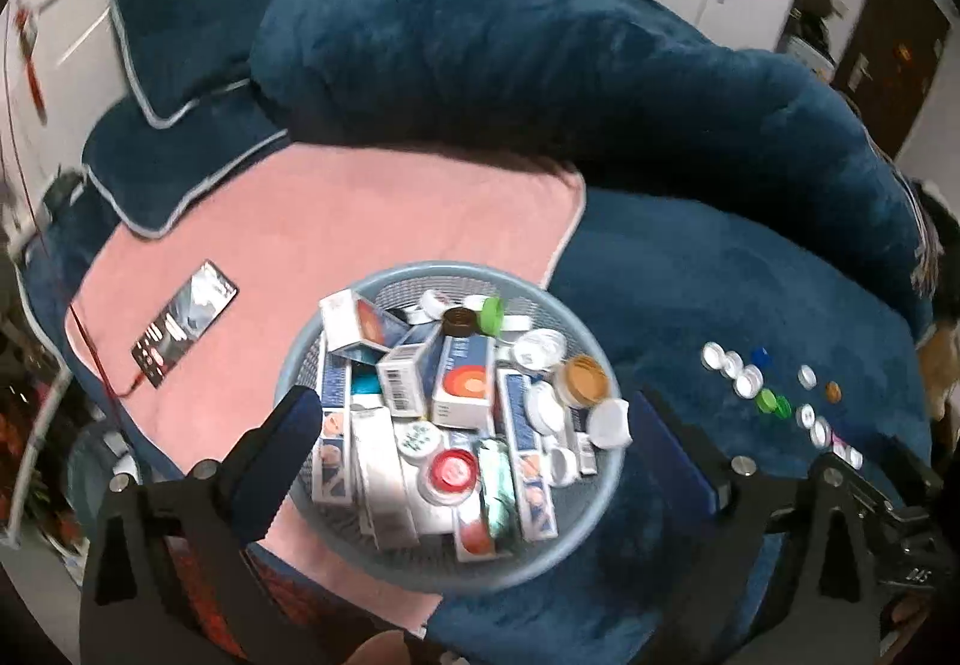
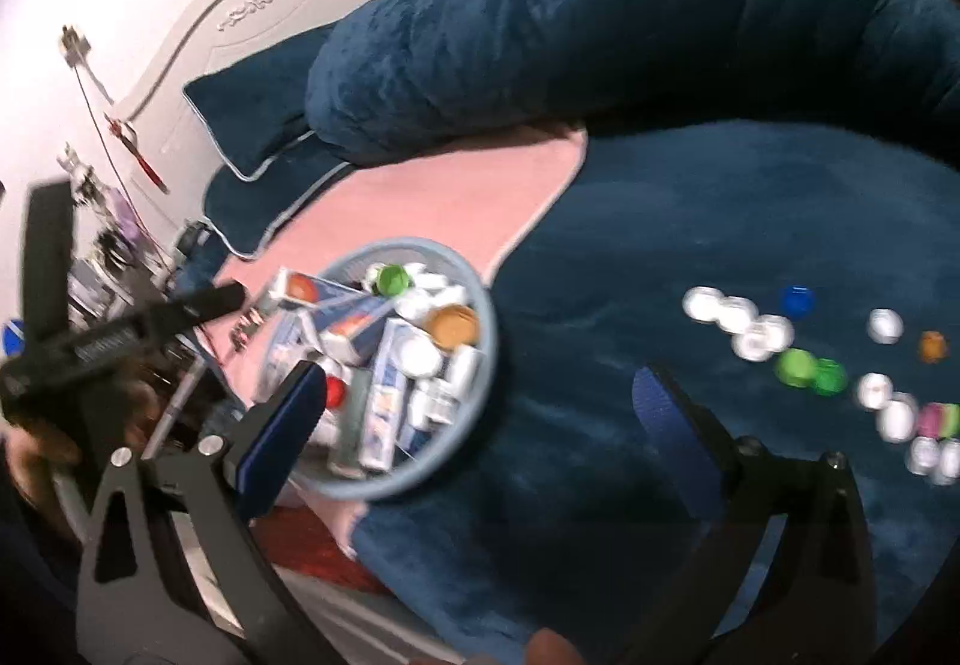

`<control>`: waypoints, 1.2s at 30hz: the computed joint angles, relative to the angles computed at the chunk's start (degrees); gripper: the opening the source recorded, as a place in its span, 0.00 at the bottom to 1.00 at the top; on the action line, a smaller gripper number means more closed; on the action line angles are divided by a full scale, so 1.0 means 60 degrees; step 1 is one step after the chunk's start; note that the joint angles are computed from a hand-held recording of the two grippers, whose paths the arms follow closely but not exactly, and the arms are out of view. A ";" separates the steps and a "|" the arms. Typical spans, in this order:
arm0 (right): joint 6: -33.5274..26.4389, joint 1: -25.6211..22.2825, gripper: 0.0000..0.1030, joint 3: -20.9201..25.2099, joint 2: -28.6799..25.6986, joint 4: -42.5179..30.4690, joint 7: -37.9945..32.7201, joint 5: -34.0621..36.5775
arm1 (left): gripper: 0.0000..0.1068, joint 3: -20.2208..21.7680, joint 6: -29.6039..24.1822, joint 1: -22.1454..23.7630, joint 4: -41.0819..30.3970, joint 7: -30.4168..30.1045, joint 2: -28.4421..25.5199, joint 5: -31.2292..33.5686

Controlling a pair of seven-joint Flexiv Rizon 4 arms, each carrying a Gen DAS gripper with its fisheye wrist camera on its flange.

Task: Organize objects
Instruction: 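Move both open tools back over the scattered caps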

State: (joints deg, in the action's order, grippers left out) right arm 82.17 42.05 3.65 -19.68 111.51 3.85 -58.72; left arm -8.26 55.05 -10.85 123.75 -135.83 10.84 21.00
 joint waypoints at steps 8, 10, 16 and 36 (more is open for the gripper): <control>-0.1421 -0.0622 1.00 0.0796 0.1174 0.0935 -0.0221 0.0798 | 0.96 -0.0247 0.0425 -0.0731 -0.0922 0.0813 -0.1436 -0.0962; -0.1714 -0.0918 1.00 0.1057 0.1540 0.1244 -0.0315 0.1307 | 0.96 -0.0247 0.0437 -0.1005 -0.1340 0.1216 -0.2110 -0.1375; -0.2836 -0.1801 1.00 0.1588 0.2770 0.2105 -0.0703 0.2580 | 0.96 -0.0265 0.0317 -0.1783 -0.2976 0.2026 -0.4185 -0.2127; -0.3391 -0.2788 1.00 0.1199 0.1351 0.2526 -0.3399 0.3609 | 0.96 0.0374 0.0148 -0.3311 -0.5402 0.2631 -0.7524 -0.3649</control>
State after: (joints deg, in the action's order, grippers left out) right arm 61.82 25.32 10.85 -11.58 126.66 -16.54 -37.07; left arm -6.02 55.94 -30.71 91.34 -120.05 -34.30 -0.89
